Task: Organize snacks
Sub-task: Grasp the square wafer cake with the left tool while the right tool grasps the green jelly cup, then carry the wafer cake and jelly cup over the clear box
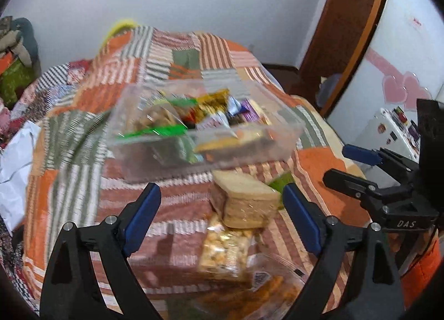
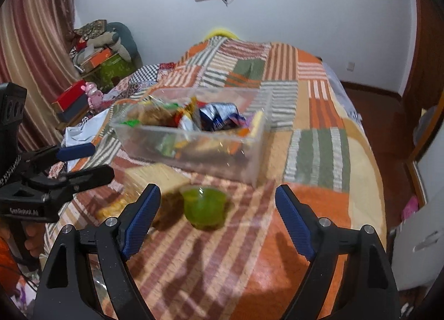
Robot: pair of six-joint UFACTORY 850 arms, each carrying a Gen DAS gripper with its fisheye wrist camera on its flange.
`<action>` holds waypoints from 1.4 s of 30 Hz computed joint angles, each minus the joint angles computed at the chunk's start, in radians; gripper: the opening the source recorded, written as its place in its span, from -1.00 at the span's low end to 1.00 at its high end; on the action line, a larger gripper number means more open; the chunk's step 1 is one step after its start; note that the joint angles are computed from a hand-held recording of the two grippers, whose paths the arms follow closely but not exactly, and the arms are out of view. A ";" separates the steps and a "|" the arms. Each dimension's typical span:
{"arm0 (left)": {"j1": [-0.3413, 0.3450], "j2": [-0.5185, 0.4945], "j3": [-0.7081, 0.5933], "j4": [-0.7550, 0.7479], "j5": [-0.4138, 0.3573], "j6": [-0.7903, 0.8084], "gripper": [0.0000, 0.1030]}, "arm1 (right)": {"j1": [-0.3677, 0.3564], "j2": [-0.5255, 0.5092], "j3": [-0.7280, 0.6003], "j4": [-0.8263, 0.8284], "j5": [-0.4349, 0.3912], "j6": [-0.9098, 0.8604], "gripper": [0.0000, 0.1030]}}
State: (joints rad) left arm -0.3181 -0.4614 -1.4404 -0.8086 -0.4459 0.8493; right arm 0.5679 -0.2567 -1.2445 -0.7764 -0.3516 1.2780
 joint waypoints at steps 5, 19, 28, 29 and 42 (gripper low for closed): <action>-0.023 -0.040 -0.030 0.064 -0.024 -0.049 0.74 | -0.009 0.001 0.019 0.061 0.025 -0.026 0.60; -0.014 -0.119 -0.090 0.034 -0.112 -0.028 0.40 | -0.039 -0.058 -0.013 0.391 0.057 -0.349 0.35; -0.020 -0.098 -0.053 -0.034 -0.075 0.088 0.18 | -0.045 -0.120 -0.069 0.646 0.049 -0.617 -0.05; -0.020 -0.098 -0.050 -0.037 -0.071 0.091 0.17 | -0.046 -0.125 -0.075 0.671 0.046 -0.637 -0.12; -0.006 -0.060 -0.012 -0.138 -0.053 0.222 0.07 | -0.040 -0.087 -0.040 0.541 0.069 -0.476 -0.14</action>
